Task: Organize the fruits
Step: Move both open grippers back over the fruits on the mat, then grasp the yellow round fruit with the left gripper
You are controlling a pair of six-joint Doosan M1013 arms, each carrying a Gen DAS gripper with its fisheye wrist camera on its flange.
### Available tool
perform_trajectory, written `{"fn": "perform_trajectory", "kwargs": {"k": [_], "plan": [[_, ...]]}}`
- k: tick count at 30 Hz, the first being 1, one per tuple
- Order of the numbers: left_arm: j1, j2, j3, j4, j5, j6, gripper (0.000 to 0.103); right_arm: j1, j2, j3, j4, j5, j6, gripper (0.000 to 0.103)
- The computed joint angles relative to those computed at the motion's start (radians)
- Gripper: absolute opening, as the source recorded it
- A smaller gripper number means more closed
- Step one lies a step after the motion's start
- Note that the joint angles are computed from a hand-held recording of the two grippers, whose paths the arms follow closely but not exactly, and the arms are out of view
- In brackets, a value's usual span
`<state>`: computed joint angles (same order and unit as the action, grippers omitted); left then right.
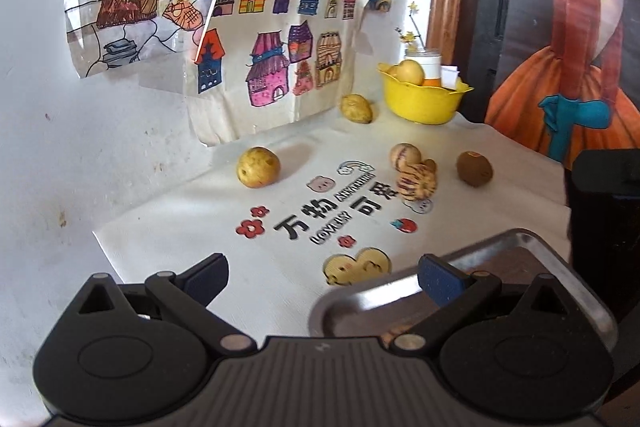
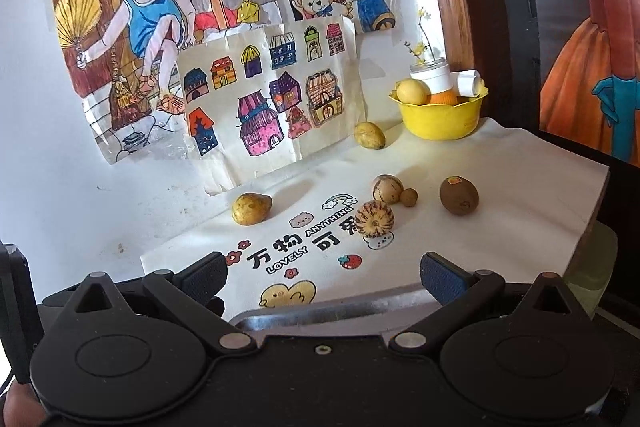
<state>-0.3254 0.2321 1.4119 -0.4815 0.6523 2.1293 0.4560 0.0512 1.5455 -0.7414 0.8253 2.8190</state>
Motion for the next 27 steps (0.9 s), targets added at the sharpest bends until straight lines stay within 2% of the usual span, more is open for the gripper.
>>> {"fn": "perform_trajectory", "kwargs": {"k": [6,15,20,27], "plan": [[-0.003,0.058,-0.07,0.054,0.03,-0.047,0.102,-0.046,0.037,-0.026,0.066,-0.032,-0.073,0.103],[-0.019,0.143,-0.159,0.126,0.015,-0.085,0.102,-0.114,0.083,-0.046,0.165,-0.059,-0.162,0.103],[-0.024,0.216,-0.246,0.179,-0.002,-0.117,0.102,-0.146,0.103,-0.05,0.209,-0.081,-0.189,0.103],[-0.031,0.325,-0.381,0.214,0.034,-0.131,0.102,-0.187,0.143,-0.075,0.244,-0.104,-0.227,0.103]]}}
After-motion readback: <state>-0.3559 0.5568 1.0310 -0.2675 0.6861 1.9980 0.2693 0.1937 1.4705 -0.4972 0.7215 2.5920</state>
